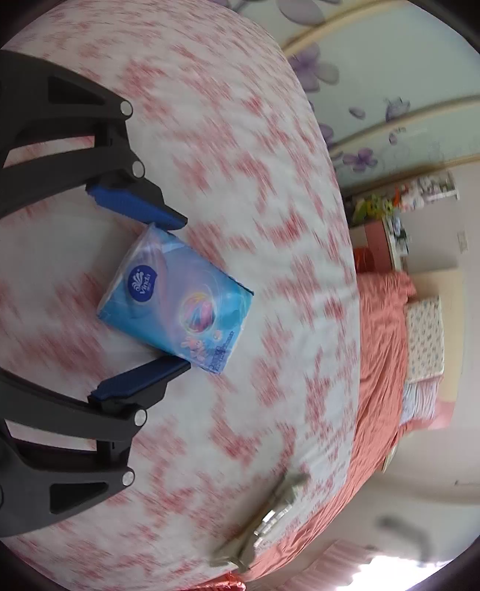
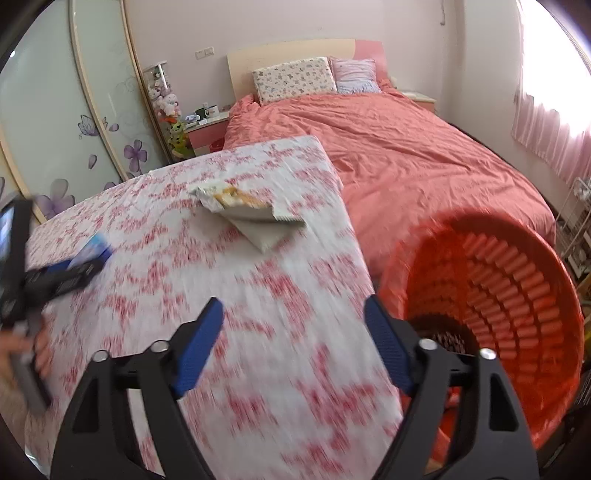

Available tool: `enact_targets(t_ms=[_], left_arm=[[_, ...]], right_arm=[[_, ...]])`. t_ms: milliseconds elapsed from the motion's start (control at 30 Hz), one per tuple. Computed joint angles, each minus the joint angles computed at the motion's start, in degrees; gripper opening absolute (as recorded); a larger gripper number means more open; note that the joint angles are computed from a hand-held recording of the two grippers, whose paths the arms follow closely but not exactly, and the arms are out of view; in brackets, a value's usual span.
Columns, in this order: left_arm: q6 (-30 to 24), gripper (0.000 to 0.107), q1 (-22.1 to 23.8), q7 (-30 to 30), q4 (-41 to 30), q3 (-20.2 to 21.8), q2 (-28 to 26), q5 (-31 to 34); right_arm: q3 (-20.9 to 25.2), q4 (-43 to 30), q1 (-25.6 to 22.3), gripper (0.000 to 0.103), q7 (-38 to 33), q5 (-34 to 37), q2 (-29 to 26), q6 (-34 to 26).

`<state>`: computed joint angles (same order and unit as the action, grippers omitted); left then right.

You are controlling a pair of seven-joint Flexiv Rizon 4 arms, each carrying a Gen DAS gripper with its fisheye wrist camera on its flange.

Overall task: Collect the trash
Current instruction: 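Grasp the blue tissue pack with the left tool while the right tool grasps the snack wrapper, then lift the tissue pack and snack wrapper with both tools and carry them over the basket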

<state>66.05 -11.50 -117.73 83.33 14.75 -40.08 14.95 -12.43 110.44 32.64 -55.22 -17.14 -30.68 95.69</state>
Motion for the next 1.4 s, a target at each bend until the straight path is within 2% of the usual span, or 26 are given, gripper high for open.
enact_targets(t_ms=[100, 233, 367, 433, 500, 567, 633, 833, 900, 1100, 1233, 1333, 1400], left_arm=[[1.25, 0.069, -0.53, -2.39, 3.14, 1.57, 1.8, 1.11], [2.72, 0.069, 0.87, -2.82, 4.99, 0.53, 2.62, 0.15], [4.69, 0.069, 3.02, -1.15, 6.53, -1.57, 2.96, -2.5], [4.9, 0.069, 2.71, -0.9, 6.73, -1.09, 2.91, -3.0], [4.98, 0.07, 2.46, -0.69, 6.74, -0.81, 2.8, -3.4], [5.29, 0.07, 2.5, -0.38, 6.92, -0.82, 2.75, -3.91], [5.4, 0.07, 2.4, -0.12, 6.96, -0.68, 2.69, -4.25], [6.83, 0.065, 2.32, 0.88, 8.13, -0.73, 3.08, -4.87], [7.37, 0.065, 2.05, 1.27, 9.2, -0.69, 3.69, -4.94], [10.53, 0.067, 1.85, 4.21, 15.72, -2.23, 7.42, -5.55], [9.81, 0.073, -0.04, 3.39, 16.03, -0.01, 7.63, -5.05], [8.77, 0.073, -0.29, 2.77, 15.41, 0.37, 7.5, -5.03], [8.23, 0.067, -0.41, 2.44, 15.01, 0.49, 7.38, -4.68]], right_arm=[[-1.22, -5.24, 1.2, 0.085, 0.74, -0.99, -3.08, -1.96], [-0.52, -14.02, 0.62, 0.085, 0.45, -5.0, -7.58, -8.29], [4.79, -20.11, -3.2, 0.085, -2.47, -8.48, -10.4, -15.48], [7.95, -23.41, -5.02, 0.083, -5.24, -9.53, -11.9, -20.44], [8.89, -24.07, -5.6, 0.078, -6.21, -10.22, -12.19, -21.42], [12.07, -24.92, -7.71, 0.069, -8.35, -8.83, -12.16, -22.84], [15.22, -25.76, -9.78, 0.05, -9.61, -5.81, -11.82, -25.24], [18.61, -20.26, -11.81, 0.045, -9.92, -0.09, -7.9, -23.07], [17.76, -16.36, -10.67, 0.045, -9.62, 2.17, -5.35, -21.7], [19.78, -8.84, -10.64, 0.045, -6.51, 2.68, -0.84, -19.46], [15.56, -6.24, -6.99, 0.055, -3.16, -0.98, -0.54, -15.33], [14.3, -5.83, -6.07, 0.056, -1.26, -2.45, -0.76, -14.22], [13.25, -5.35, -5.37, 0.055, -0.06, -3.54, -0.74, -13.55]])
